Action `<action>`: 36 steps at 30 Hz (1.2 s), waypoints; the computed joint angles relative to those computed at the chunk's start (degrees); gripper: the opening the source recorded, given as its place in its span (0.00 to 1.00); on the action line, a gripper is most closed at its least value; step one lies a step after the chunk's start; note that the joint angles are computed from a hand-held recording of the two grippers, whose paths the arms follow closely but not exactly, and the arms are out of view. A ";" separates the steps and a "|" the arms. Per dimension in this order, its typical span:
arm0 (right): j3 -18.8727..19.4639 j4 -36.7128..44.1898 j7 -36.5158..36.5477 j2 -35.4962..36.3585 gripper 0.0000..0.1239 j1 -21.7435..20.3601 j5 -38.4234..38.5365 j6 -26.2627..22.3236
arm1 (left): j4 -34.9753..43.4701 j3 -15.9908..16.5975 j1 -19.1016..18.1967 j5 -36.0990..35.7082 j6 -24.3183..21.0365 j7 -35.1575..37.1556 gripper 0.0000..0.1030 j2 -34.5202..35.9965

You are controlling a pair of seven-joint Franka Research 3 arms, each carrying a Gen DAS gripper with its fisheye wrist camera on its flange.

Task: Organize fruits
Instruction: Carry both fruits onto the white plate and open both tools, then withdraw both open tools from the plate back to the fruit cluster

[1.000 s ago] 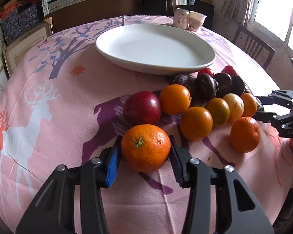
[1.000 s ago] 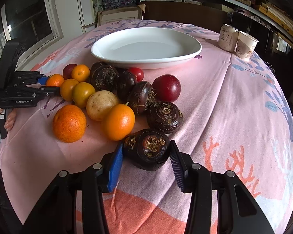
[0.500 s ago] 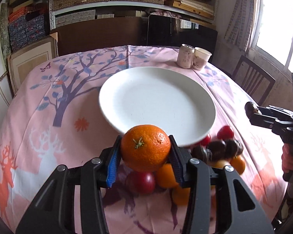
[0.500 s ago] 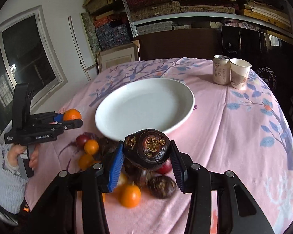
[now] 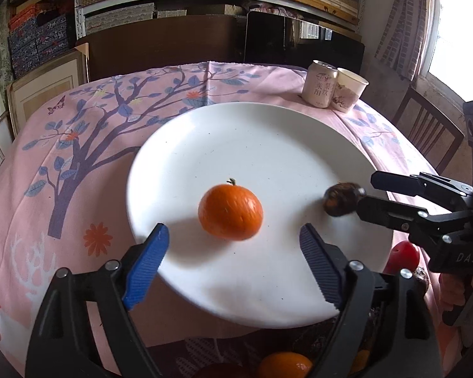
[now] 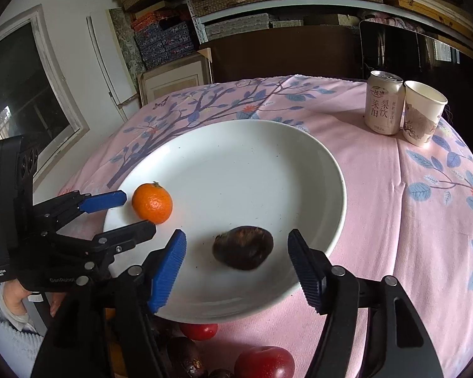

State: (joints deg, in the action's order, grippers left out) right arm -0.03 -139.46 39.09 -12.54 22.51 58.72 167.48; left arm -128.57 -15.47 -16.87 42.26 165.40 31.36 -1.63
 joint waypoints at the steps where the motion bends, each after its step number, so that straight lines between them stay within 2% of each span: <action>1: -0.26 -0.16 -0.93 -0.35 0.55 0.34 1.04 0.04 | -0.30 0.01 0.05 0.62 0.14 -0.37 0.83 -0.33; 7: -1.10 -1.67 -5.30 -2.30 0.55 1.53 7.40 2.04 | -3.42 -0.37 2.08 6.65 2.33 -8.29 0.83 -3.85; 12: -2.25 -3.55 -10.22 -5.41 0.57 2.48 14.87 2.82 | -8.03 -2.46 6.23 13.81 3.94 -19.51 0.83 -9.49; 14: -2.11 -5.13 -12.82 -7.18 0.58 2.94 18.11 4.93 | -10.74 -3.22 7.53 14.93 4.59 -22.54 0.83 -12.39; 18: -2.60 -9.47 -15.61 -11.83 0.62 2.98 23.07 5.11 | -15.89 -5.01 9.20 13.68 4.20 -24.95 0.83 -17.39; 23: -2.17 -13.63 -17.50 -15.91 0.65 1.66 27.60 6.10 | -19.81 -7.31 10.06 11.61 5.80 -24.24 0.83 -21.32; 27: -1.69 -14.61 -20.90 -18.01 0.65 -0.28 32.23 4.45 | -20.29 -8.92 7.91 8.42 2.09 -19.90 0.83 -21.73; 31: 0.13 -15.03 -20.92 -18.43 0.65 -2.42 32.58 3.11 | -19.26 -7.95 5.22 4.59 -1.53 -15.31 0.83 -19.51; 36: 1.18 -15.52 -21.11 -18.82 0.65 -3.27 32.20 2.77 | -20.34 -4.91 3.41 -0.26 1.14 -11.96 0.83 -18.53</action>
State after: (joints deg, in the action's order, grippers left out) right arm 1.15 -154.98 17.99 -31.37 19.24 90.91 170.25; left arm -148.91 -20.38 -13.46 42.00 166.54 19.40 -20.17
